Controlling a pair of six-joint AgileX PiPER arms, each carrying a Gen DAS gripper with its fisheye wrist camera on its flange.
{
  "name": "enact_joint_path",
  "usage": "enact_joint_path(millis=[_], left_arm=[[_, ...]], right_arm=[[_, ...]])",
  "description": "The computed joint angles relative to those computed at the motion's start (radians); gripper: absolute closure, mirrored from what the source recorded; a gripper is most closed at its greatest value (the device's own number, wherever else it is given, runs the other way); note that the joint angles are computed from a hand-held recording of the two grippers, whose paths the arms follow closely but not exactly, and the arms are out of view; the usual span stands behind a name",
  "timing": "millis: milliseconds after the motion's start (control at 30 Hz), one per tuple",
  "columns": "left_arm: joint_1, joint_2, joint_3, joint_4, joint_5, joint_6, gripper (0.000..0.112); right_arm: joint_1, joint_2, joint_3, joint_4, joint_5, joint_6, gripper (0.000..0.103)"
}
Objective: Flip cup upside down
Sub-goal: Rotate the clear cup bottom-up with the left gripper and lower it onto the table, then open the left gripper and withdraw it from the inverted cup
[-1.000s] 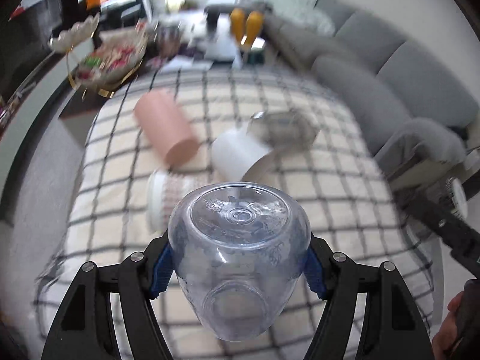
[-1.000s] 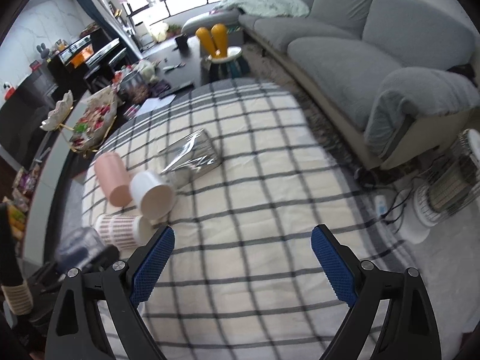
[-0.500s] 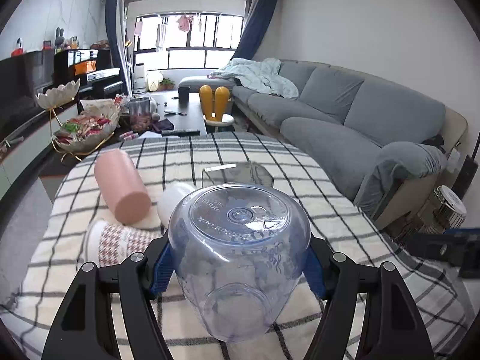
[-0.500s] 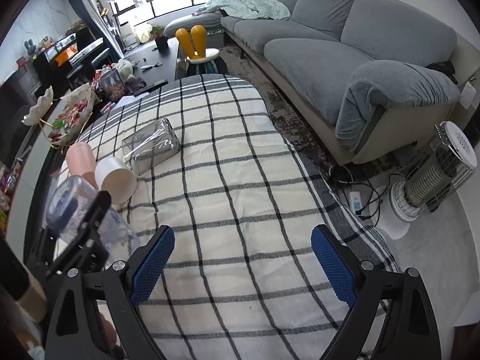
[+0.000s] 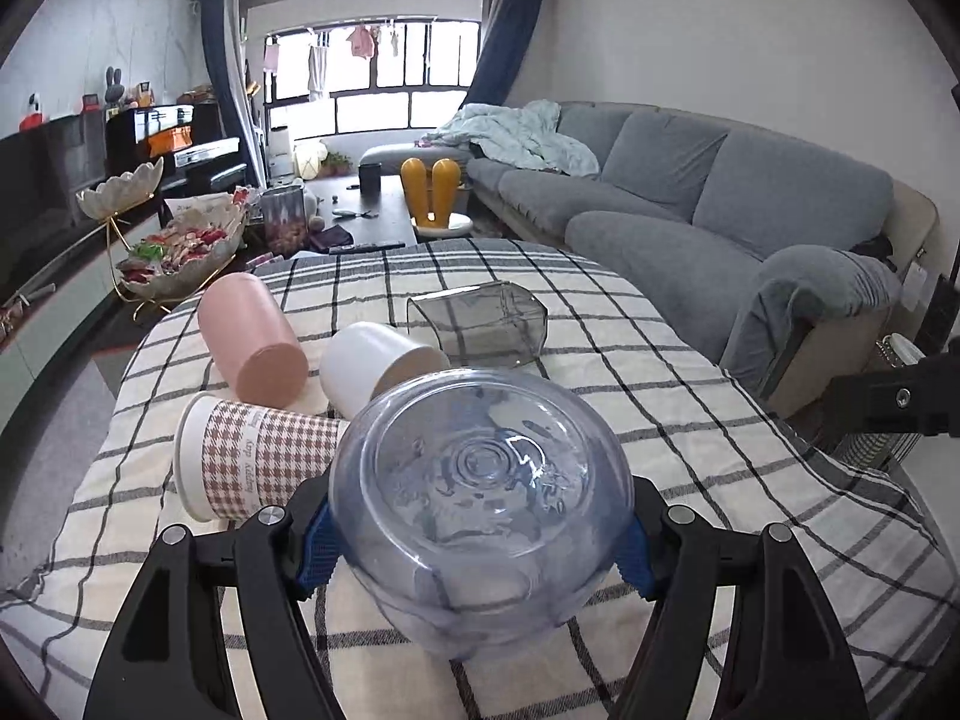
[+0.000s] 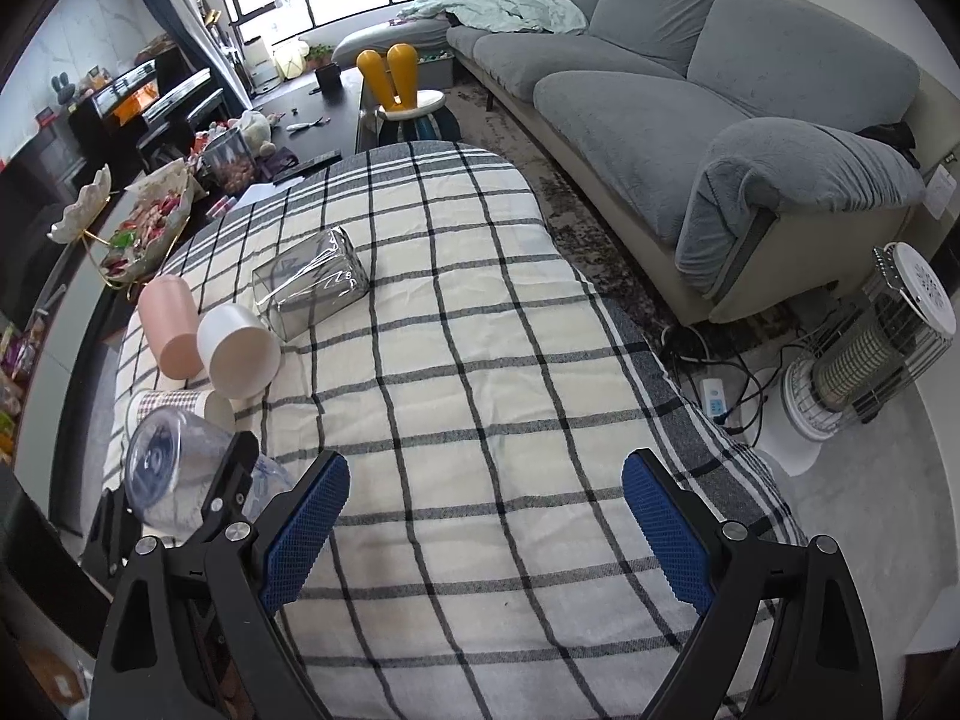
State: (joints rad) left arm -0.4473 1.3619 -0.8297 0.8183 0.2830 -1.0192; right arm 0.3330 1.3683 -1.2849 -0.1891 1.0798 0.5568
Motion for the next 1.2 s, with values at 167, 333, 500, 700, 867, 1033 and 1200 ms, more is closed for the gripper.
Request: enact_joint_path(millis=[167, 333, 500, 700, 867, 1033, 1200], left_arm=[[-0.015, -0.028, 0.014, 0.038, 0.018, -0.045, 0.028], [-0.010, -0.066, -0.003, -0.113, 0.051, 0.100, 0.026], [-0.003, -0.161, -0.046, -0.321, 0.154, 0.316, 0.021], [0.073, -0.233, -0.137, -0.498, 0.322, 0.493, 0.019], [0.176, -0.241, -0.226, -0.582, 0.498, 0.563, 0.018], [0.254, -0.272, -0.250, -0.604, 0.576, 0.584, 0.018], [0.278, -0.319, -0.248, -0.572, 0.615, 0.570, 0.018]], right_arm=[[0.006, -0.006, -0.010, 0.000, 0.012, 0.001, 0.010], [0.034, -0.024, -0.033, -0.032, 0.030, 0.025, 0.010], [0.118, -0.057, -0.057, -0.139, 0.044, 0.089, 0.010], [0.177, -0.053, -0.087, -0.165, 0.038, 0.118, 0.010], [0.229, -0.041, -0.117, -0.169, 0.034, 0.140, 0.010], [0.341, -0.036, -0.135, -0.271, 0.037, 0.222, 0.010], [0.463, -0.028, -0.133, -0.411, 0.060, 0.320, 0.008]])
